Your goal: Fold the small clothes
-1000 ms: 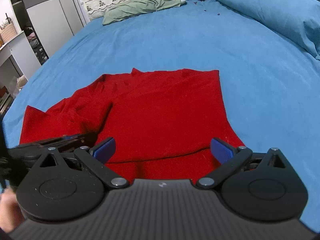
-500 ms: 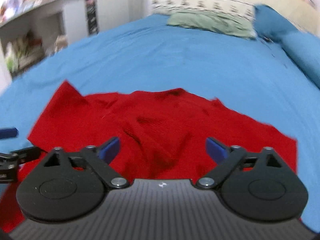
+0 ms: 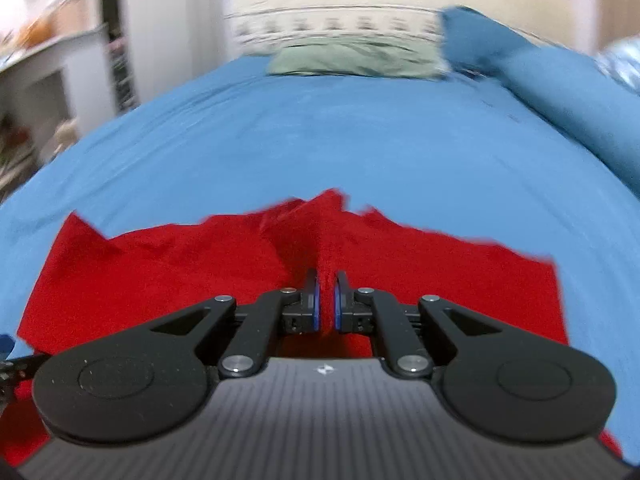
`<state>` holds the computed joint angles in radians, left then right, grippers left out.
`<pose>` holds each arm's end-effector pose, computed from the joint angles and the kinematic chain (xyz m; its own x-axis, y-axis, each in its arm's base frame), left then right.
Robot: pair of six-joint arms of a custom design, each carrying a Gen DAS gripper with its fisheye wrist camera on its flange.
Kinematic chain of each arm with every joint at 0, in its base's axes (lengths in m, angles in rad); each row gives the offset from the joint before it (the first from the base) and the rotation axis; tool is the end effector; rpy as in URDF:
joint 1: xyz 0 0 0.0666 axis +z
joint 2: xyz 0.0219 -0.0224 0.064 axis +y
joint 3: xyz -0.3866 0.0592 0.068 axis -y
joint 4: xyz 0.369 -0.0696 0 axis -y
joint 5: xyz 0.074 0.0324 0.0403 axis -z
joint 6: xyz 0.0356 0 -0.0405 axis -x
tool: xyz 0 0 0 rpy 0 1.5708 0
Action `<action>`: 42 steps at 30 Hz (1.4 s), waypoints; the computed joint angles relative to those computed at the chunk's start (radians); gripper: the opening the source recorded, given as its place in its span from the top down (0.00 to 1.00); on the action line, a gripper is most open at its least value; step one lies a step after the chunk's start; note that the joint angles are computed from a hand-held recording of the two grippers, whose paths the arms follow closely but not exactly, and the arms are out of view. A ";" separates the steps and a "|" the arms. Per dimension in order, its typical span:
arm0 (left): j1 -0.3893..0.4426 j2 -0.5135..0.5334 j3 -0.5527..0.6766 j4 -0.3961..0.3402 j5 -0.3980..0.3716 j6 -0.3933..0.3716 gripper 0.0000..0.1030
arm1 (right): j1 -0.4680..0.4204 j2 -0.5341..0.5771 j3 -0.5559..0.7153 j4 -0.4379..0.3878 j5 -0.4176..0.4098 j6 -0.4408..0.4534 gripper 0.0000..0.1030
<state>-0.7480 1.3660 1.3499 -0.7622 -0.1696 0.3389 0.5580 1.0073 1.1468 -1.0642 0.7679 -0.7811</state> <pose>0.3383 -0.3063 0.4403 -0.6790 0.1830 -0.7110 0.3781 0.9173 -0.1250 0.2662 0.1365 0.4654 -0.4994 0.2853 -0.8180 0.4583 0.8883 0.0300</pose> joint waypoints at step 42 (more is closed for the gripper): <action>-0.067 -0.011 0.027 0.085 -0.099 -0.073 0.06 | -0.026 -0.365 -0.219 -0.040 0.163 -0.071 0.03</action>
<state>-0.8152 1.3550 1.3767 -0.6776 -0.2687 0.2659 0.5318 0.6427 0.9278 -1.1041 0.9306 -0.8520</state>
